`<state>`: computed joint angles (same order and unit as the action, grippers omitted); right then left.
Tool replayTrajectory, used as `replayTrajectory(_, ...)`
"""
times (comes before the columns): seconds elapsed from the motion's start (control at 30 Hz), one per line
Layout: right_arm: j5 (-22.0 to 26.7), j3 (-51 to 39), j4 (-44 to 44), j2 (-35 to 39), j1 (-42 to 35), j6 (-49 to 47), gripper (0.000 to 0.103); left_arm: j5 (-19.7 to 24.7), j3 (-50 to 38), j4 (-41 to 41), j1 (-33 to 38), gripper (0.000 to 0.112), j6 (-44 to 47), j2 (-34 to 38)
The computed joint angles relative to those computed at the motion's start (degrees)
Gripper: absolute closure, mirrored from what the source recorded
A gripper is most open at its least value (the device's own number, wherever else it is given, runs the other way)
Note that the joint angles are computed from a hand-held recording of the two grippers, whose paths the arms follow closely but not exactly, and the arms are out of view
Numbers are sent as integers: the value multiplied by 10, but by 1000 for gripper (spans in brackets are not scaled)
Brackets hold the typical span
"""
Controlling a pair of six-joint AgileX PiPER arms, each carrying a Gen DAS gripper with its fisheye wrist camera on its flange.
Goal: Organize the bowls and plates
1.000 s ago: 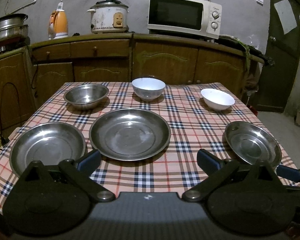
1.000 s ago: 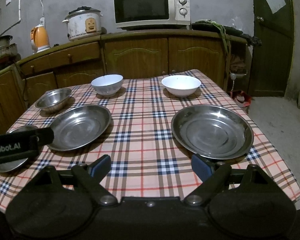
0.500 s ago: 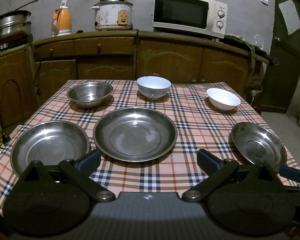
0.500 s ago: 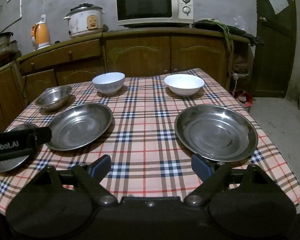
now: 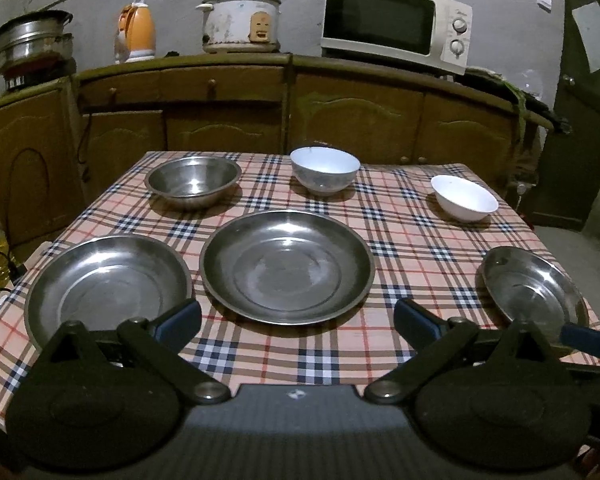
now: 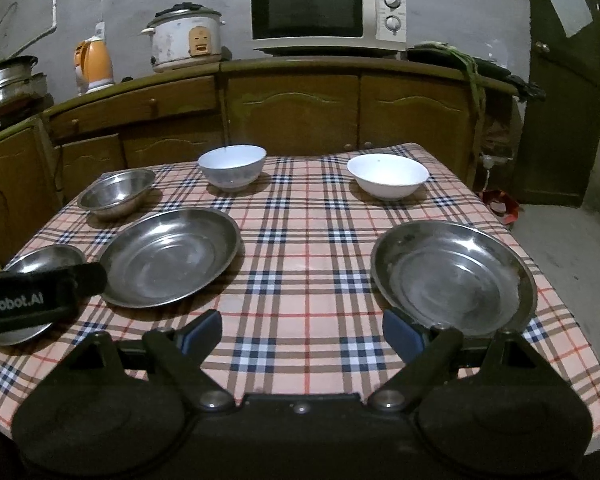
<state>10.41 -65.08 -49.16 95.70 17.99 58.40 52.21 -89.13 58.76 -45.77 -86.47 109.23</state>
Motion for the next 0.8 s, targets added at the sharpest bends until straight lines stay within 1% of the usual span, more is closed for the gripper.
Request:
replayTrajectory(0.5,2,-59,53,51,21,-68,0,-4,-1,-19,25,9,9,5)
replayTrajectory(0.8,-2,-113,131,97,32,-162,0,-6,-2,-26,48,9,11,12)
